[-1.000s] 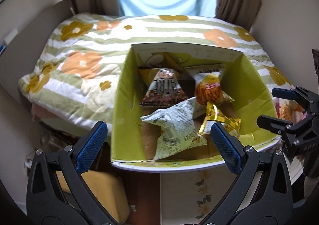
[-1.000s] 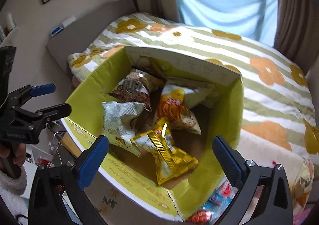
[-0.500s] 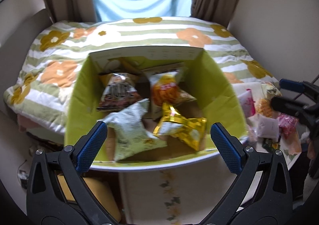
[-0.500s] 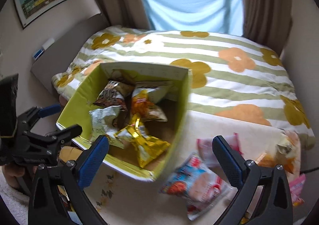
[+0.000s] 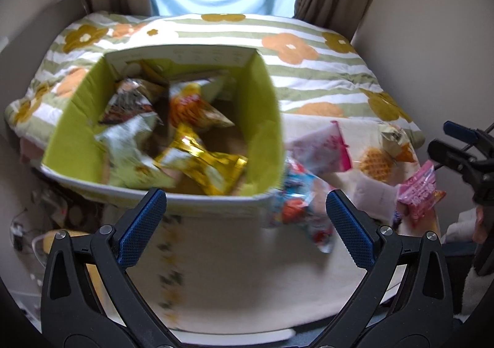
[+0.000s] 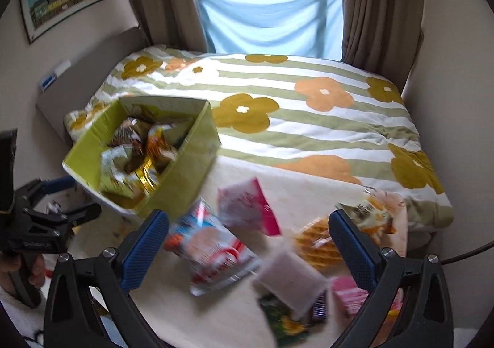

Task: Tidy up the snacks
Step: 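Move both tools back toward the remaining snacks on the table, then grasp the shrimp flake bag with the left tool while the right tool grasps the white packet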

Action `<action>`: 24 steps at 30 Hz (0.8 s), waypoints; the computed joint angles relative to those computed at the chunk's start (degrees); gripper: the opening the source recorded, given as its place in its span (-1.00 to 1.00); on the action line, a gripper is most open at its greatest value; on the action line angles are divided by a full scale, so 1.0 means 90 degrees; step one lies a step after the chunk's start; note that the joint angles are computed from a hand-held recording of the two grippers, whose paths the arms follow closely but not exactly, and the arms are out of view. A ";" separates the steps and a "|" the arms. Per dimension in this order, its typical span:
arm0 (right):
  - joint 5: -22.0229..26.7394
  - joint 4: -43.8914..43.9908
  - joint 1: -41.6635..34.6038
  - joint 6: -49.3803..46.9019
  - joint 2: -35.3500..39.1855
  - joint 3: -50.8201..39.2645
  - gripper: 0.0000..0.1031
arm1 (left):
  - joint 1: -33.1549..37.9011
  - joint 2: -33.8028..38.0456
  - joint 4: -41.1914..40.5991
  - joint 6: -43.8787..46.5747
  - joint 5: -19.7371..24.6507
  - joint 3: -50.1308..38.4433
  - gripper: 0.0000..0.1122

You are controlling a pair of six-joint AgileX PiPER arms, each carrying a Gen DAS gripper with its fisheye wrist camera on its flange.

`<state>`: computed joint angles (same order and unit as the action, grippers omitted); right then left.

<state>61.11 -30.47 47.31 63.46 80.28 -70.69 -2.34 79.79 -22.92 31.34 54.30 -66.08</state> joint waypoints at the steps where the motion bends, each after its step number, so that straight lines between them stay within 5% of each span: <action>1: -0.0089 0.0025 -0.0021 -0.0080 -0.0166 0.0223 1.00 | -0.0158 -0.0094 0.0082 -0.0236 -0.0078 0.0130 0.83; 6: -0.0464 -0.0026 -0.0116 -0.0649 -0.0755 0.1235 1.00 | -0.1119 -0.0426 0.0665 -0.1848 -0.0629 0.0872 0.83; 14: -0.1901 0.0389 -0.0578 -0.1701 -0.1333 0.2816 0.99 | -0.2308 -0.0092 0.1315 -0.4350 -0.1574 0.1715 0.83; 24: -0.2919 -0.0592 -0.0187 -0.1083 -0.0717 0.3861 0.99 | -0.2562 0.1020 0.0321 -0.4480 -0.3335 0.2303 0.83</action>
<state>34.85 -35.80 45.63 53.71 73.83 -35.94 -25.40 88.97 -20.03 -8.99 24.29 -45.35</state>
